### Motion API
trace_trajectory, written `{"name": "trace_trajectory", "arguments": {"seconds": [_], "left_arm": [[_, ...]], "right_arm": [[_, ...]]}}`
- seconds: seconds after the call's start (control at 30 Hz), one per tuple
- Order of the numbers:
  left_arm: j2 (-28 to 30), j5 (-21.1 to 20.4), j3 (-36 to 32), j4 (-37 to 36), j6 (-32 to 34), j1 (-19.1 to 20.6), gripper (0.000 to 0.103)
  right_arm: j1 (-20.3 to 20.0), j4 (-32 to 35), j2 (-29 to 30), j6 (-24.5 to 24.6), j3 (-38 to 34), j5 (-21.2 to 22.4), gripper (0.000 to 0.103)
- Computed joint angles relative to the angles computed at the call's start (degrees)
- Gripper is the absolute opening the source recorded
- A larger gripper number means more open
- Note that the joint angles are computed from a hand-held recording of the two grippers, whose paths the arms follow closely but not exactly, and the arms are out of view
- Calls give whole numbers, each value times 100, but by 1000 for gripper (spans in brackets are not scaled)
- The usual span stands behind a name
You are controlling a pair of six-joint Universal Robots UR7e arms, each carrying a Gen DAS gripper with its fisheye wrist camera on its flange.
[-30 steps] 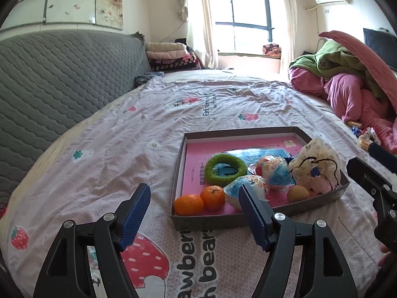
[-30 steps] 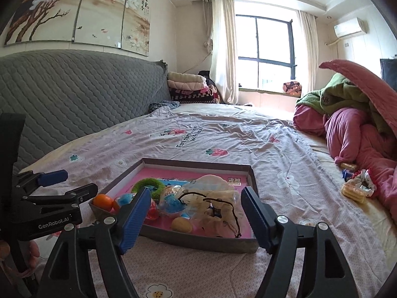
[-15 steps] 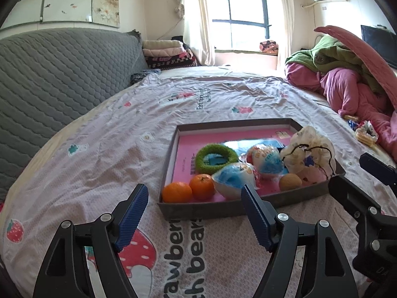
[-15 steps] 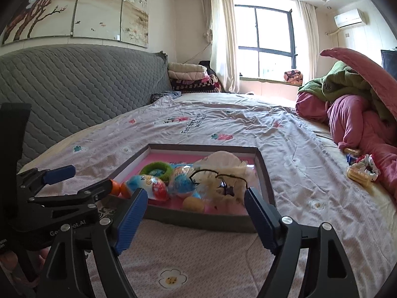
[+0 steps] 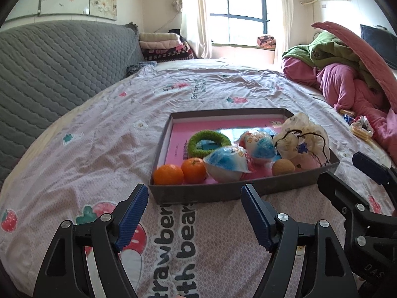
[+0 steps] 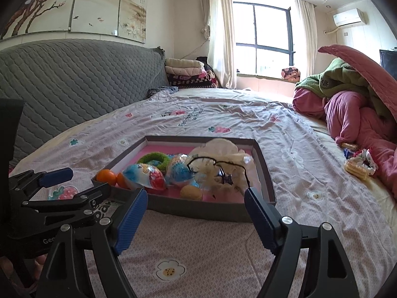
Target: Organize objects
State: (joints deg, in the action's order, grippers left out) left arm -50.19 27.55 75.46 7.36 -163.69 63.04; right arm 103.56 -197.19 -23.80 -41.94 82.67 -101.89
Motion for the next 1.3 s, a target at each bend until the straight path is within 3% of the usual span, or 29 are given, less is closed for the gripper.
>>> {"name": "trace_trajectory", "arguments": {"seconds": [0.4, 0.73, 1.3], "left_arm": [[136, 6, -72, 468, -515, 41, 78], [274, -45, -147, 616, -573, 72, 78], [341, 41, -162, 863, -971, 179, 78]], "right_arm": [[-57, -4, 26, 104, 71, -253, 80], [-117, 89, 84, 235, 44, -430, 80], [-155, -70, 119, 224, 148, -497, 80]]}}
